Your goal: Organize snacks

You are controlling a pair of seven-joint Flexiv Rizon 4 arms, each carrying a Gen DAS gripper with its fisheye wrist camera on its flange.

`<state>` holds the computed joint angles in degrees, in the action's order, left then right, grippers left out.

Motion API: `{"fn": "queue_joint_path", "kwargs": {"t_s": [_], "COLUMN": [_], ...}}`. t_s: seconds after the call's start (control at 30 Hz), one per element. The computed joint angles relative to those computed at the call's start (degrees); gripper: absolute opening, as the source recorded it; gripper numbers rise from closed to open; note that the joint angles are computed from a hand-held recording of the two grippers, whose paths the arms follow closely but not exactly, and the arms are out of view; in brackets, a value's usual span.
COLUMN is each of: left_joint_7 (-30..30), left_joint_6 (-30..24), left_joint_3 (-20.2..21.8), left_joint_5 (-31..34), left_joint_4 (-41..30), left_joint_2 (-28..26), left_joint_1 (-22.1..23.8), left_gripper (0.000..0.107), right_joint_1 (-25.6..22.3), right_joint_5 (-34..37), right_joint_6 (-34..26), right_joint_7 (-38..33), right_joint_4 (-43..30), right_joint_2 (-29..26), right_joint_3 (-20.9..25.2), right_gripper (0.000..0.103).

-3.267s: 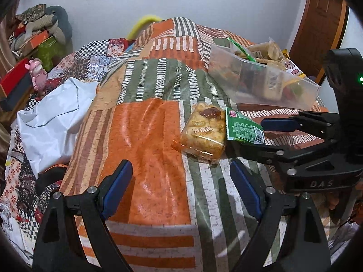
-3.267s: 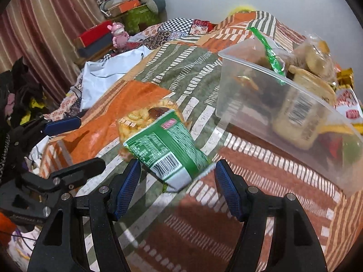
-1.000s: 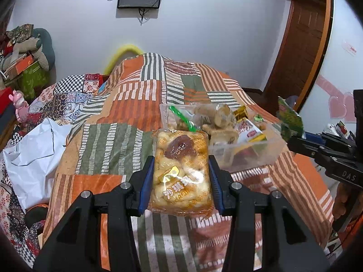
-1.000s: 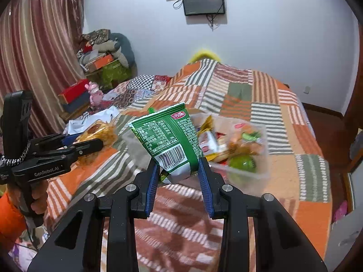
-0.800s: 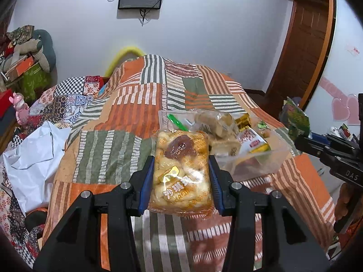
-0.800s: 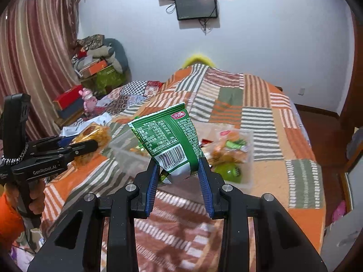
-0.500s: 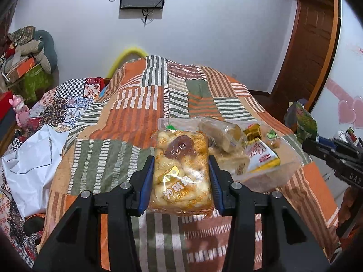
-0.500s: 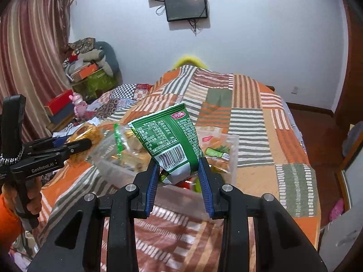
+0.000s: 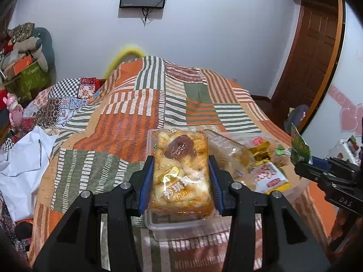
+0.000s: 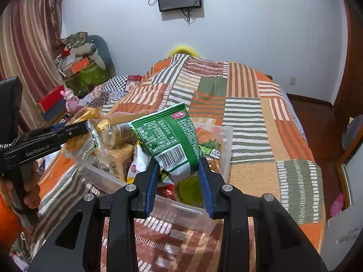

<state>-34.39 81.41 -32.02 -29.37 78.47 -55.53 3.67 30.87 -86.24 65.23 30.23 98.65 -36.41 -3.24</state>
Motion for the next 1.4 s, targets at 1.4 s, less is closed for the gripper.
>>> {"fn": "queue_joint_path", "kwargs": {"t_s": [1.4], "left_joint_7": [-0.28], "left_joint_6": [14.30], "left_joint_3": [-22.33], "left_joint_5": [13.72], "left_joint_4": [23.84], "left_joint_2": [6.79], "left_joint_1": [22.02], "left_gripper": [0.055], "right_joint_1": [3.66], "right_joint_5": [-3.77], "right_joint_6": [-9.41], "right_joint_7": [3.66], "right_joint_4": [4.93], "right_joint_2": [8.65], "right_joint_3": [3.69], "right_gripper": [0.051]}}
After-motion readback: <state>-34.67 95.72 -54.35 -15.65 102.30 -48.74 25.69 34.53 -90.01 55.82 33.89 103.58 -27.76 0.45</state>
